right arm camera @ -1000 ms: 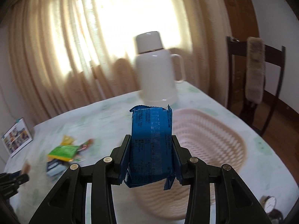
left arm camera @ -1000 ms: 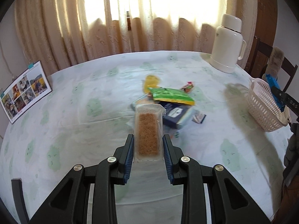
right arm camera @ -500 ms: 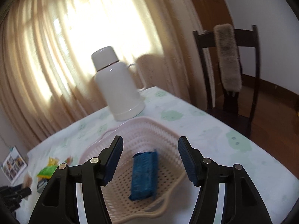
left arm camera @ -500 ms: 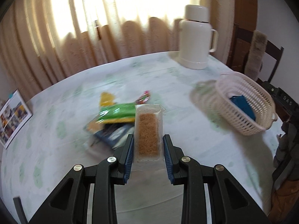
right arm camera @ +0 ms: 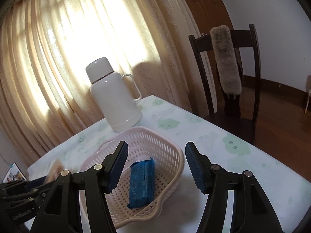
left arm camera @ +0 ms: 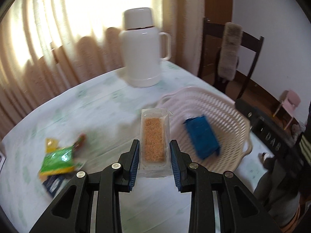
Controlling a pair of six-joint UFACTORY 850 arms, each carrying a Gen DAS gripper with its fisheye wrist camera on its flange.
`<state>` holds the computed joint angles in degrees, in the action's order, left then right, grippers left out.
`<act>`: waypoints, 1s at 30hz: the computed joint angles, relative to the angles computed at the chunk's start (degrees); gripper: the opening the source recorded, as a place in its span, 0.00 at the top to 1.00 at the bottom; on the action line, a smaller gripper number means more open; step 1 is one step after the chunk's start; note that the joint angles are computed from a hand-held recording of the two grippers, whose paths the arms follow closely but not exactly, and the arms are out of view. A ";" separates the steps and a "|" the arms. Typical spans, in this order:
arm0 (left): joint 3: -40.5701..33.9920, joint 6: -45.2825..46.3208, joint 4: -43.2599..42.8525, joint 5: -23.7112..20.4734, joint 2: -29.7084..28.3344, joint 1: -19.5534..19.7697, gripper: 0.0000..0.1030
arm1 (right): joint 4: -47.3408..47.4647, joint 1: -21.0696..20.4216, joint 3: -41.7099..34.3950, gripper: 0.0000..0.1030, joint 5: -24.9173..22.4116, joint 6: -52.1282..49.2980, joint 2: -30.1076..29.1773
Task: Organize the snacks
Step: 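Lower the clear cracker tray into the pink basket and open the left tool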
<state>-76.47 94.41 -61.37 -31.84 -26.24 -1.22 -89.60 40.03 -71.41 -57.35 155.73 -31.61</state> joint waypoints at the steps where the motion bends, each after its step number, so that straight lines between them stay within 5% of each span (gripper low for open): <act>1: -0.03 -0.02 0.02 0.00 -0.11 -0.57 0.72 | -0.05 0.01 0.20 0.40 -0.04 0.45 0.13; 6: -0.99 -1.58 1.23 0.33 -1.33 -3.18 0.64 | 0.17 0.01 0.78 0.40 -0.06 1.56 0.49; 8: -2.03 -3.94 2.33 -0.36 -2.21 -3.51 0.36 | 0.22 -0.05 0.93 0.40 0.14 1.59 0.61; 24: -4.09 -10.99 5.64 1.82 -4.01 -1.89 0.35 | -1.18 0.22 0.36 0.40 0.49 0.27 0.07; 27: -4.79 -12.96 7.05 2.20 -4.51 -1.35 0.25 | -1.76 0.24 -0.04 0.40 0.72 -0.28 -0.28; 30: -5.70 -14.01 7.33 2.32 -5.07 -0.54 0.24 | -2.01 0.16 -0.36 0.40 1.10 -0.83 -0.57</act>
